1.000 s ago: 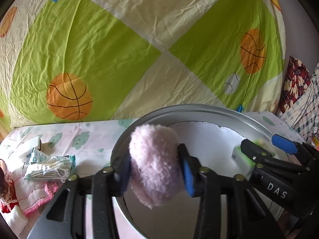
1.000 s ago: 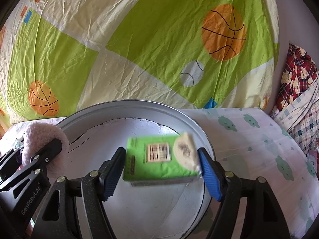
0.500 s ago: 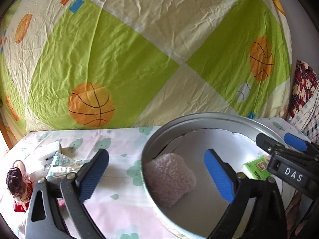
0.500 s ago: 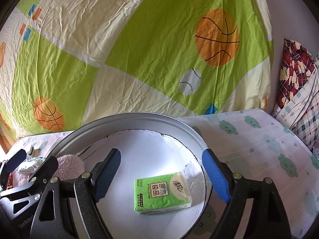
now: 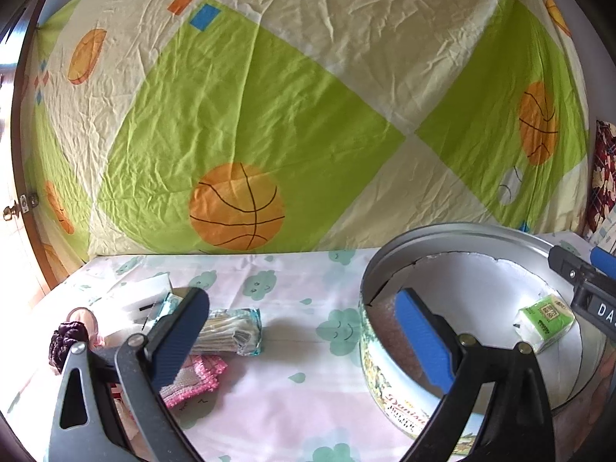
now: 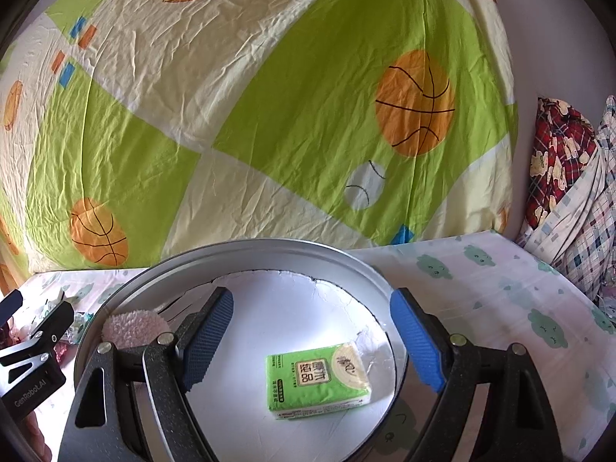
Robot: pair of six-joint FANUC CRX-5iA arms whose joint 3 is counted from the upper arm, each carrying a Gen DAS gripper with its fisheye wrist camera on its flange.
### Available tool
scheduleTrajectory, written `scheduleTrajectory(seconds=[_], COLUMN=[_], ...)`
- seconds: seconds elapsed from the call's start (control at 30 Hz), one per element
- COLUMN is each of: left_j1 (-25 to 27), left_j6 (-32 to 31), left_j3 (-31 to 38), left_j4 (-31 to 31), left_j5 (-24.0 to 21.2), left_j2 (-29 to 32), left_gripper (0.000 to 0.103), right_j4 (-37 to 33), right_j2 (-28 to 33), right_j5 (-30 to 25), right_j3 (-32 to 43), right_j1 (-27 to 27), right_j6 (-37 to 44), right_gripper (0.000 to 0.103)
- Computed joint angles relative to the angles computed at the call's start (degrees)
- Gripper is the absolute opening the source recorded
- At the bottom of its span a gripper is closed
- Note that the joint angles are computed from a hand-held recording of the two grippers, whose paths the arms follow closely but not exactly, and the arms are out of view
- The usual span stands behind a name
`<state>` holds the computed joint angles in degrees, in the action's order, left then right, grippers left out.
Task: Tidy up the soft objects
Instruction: 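Release the tissue pack and the pink sock into the tin with both grippers, then move the left gripper to the white rolled towel and grasp it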
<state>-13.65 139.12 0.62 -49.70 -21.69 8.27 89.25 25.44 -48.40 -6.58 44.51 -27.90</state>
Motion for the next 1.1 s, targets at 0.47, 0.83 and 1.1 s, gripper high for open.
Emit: scheduleTrajectory(seconds=[0.47, 0.83, 1.1], left_j1=[5.3, 9.5, 14.2], left_j6=[-5.9, -13.0, -29.7], left_j3=[-6.3, -10.6, -16.2], left_j4=[6.6, 13.8, 29.2], left_j5=[5.8, 9.8, 15.2], left_j2=[-4.3, -6.7, -8.3], left_gripper=[0.099, 0.099, 0.099], right_j4=[0.0, -1.0, -3.5], right_j2=[-0.2, -0.2, 0.8], right_j5=[-4.3, -6.4, -7.2], right_j3=[-0.8, -0.8, 0.8], right_j1=[3.0, 5.5, 7.6], right_j6=[-1.8, -2.8, -1.6], right_gripper=[0.085, 0.085, 0.085])
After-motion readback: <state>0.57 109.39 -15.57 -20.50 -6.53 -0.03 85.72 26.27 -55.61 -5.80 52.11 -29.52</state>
